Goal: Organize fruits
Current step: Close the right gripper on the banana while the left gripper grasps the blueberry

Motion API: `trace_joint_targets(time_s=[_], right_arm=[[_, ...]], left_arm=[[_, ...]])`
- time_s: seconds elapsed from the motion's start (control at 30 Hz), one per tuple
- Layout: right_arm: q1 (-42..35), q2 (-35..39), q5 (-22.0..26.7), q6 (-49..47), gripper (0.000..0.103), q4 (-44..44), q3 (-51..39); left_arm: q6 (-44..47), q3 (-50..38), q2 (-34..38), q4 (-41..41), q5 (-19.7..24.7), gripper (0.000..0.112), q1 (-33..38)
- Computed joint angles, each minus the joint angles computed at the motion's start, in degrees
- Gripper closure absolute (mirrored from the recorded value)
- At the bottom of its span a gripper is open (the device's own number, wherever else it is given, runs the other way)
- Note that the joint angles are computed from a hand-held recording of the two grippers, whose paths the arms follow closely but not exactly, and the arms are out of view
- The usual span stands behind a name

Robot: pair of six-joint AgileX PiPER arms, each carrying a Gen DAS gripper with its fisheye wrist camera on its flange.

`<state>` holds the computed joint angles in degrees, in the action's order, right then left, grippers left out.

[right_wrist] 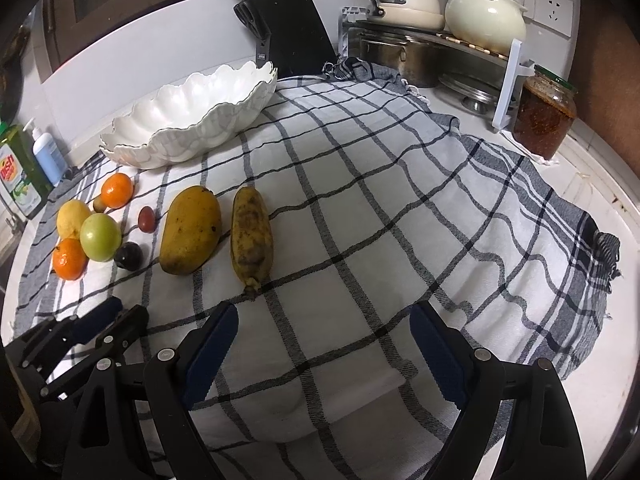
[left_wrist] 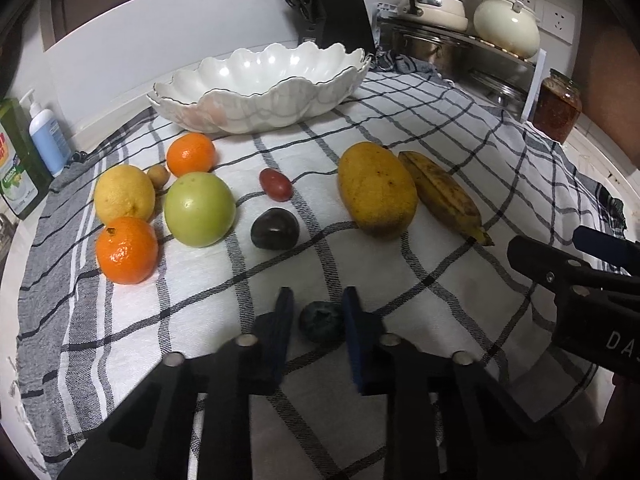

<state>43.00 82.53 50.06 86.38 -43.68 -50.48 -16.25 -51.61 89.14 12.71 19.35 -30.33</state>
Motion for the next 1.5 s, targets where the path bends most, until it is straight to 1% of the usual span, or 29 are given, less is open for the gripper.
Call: trace_joint_targets(time_s=[0.37, 0.63, 0.67, 0.7, 0.77, 0.83, 0.9, 1.0, 1.07, 1.17, 1.23, 1.3, 1.37, 1.4, 1.5], right_arm=[[0.42, -0.16, 1.15, -0.77, 0.014, -0.86, -1.16], [-1.99, 3.01, -0.91, -4.39, 0.015, -1.15, -4.19], [-2.62, 3.62, -1.32, -4.92, 0.017, -1.13, -4.6], [-3.31, 4.26, -1.77, -5.63, 0.022, -0.97, -5.07], [-4.46, 5.24, -2.85, -6.9, 0.024, -0.34, -5.71], [-5.69, 6.34, -4.13, -8.44, 0.031, 0.76, -6.57], [-6.78, 7.38, -5.66, -10.3, 0.032, 2.11, -7.51], [-7.17, 9.13, -6.18, -11.49, 0.032, 2.34, -9.14], [-7.86, 10.37, -6.78, -12.78, 0.035, 3.06, -10.36], [-8.71, 11.99, -7.28, -14.62, 0.043, 3.81, -11.92], [-9.26, 12.93, -8.01, -16.77, 0.051, 5.18, -13.1], [-9.53, 14.05, -7.84, -18.2, 0.052, 5.85, -14.22], [-10.49, 15.0, -8.88, -19.61, 0.055, 7.54, -14.86], [-10.85, 15.43, -9.36, -20.4, 0.061, 8.4, -15.15], [-11.33, 16.32, -11.11, -22.18, 0.072, 10.01, -15.55]], left_arm=[[-1.19, 0.24, -2.75, 1.2, 0.93, 0.09, 0.69], [-0.02, -1.05, -3.23, 0.18, 1.82, 0.09, 2.74], [0.28, -1.3, -3.08, -0.05, 1.9, 0.09, 2.91], [0.43, -1.63, -2.95, -0.17, 2.0, 0.09, 3.09], [0.75, -2.23, -2.68, -0.44, 2.12, 0.09, 3.42], [0.74, -2.53, -2.59, -0.42, 2.1, 0.09, 3.76], [1.07, -3.01, -2.37, -0.87, 2.11, 0.09, 4.28], [1.92, -3.8, -1.98, -1.93, 2.15, 0.09, 5.15], [2.25, -4.38, -1.67, -2.36, 2.15, 0.09, 5.59], [2.59, -5.03, -1.42, -2.66, 2.05, 0.09, 6.15], [3.76, -5.39, -1.34, -3.86, 2.08, 0.09, 6.58], [4.17, -5.55, -1.27, -4.4, 2.11, 0.09, 6.82], [4.52, -5.83, -1.09, -4.87, 2.26, 0.09, 7.02], [4.59, -5.85, -1.09, -4.93, 2.24, 0.09, 7.07], [4.31, -5.96, -1.14, -4.52, 2.25, 0.09, 7.19]])
